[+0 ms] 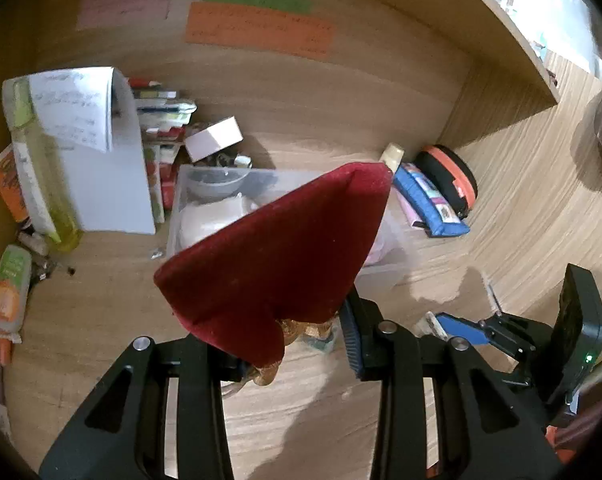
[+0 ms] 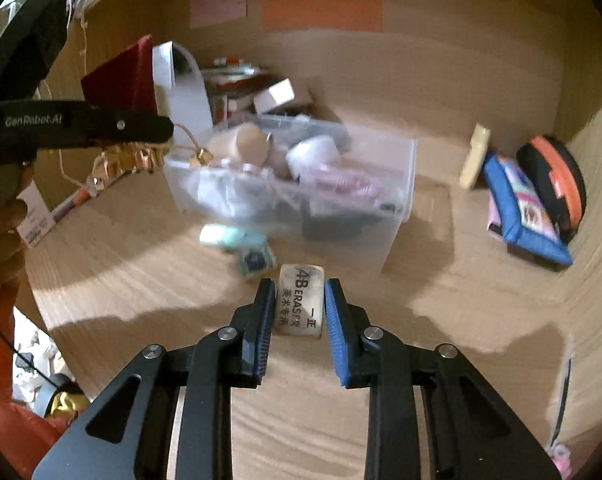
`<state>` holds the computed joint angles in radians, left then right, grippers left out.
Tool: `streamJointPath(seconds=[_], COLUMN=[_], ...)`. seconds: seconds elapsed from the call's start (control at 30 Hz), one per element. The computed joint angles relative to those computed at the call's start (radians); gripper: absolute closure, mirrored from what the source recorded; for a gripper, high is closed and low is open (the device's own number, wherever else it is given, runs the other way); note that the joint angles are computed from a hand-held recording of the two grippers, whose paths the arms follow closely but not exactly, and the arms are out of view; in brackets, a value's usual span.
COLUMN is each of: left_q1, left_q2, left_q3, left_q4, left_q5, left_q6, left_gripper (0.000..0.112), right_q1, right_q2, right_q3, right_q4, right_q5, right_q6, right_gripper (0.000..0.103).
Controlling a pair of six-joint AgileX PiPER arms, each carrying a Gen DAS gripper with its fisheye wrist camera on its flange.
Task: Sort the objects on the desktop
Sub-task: 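Carry the red pouch and white eraser over the clear box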
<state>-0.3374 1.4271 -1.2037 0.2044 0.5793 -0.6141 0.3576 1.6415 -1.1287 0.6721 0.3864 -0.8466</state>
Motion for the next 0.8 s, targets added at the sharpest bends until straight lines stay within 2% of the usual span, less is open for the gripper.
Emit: streamJointPath(seconds=[0.1, 0.23, 0.33, 0.4, 0.5, 0.63, 0.73, 0.8], left_q1=[0.006, 0.015, 0.044, 0.063, 0.086, 0.123, 0.142, 0.144], left_q2=[0.016, 0.059, 0.103, 0.138, 0.181, 0.239, 0.313, 0.348], left_q3=[-0.028, -0.078, -0.118, -0.146, -0.186, -0.237, -0.32, -0.361], left_q4=[-0.001, 0.006, -0.05, -0.087, -0.138, -0.251, -0.299, -0.3], left_q5=[-0.006, -0.008, 0.0, 0.008, 0.018, 0.018, 0.059, 0.079], left_q6=[0.003, 0.014, 0.08, 0.121, 0.179, 0.298, 0.338, 0.341], left_gripper=[0.076, 0.076, 0.076, 0.076, 0.076, 0.076, 0.076, 0.076], right_q1=[-0.014, -0.01, -0.001, -0.005, 0.002, 0.0, 0.011, -0.002], right_q2=[0.018, 0.045, 0.053, 0.077, 0.122, 0.218, 0.298, 0.354], right_q3=[-0.046, -0.121, -0.144, -0.186, -0.253, -0.399, -0.515, -0.602], right_q4=[0.04, -0.002, -0.044, -0.034, -0.107, -0.197, -0.328, -0.31], right_q5=[0.016, 0.009, -0.025, -0.005, 0.005, 0.079, 0.108, 0.169], right_q6=[-0.032, 0.01, 0.037, 0.027, 0.106, 0.213, 0.341, 0.349], right_gripper=[0.08, 0.08, 0.08, 0.08, 0.08, 0.08, 0.08, 0.08])
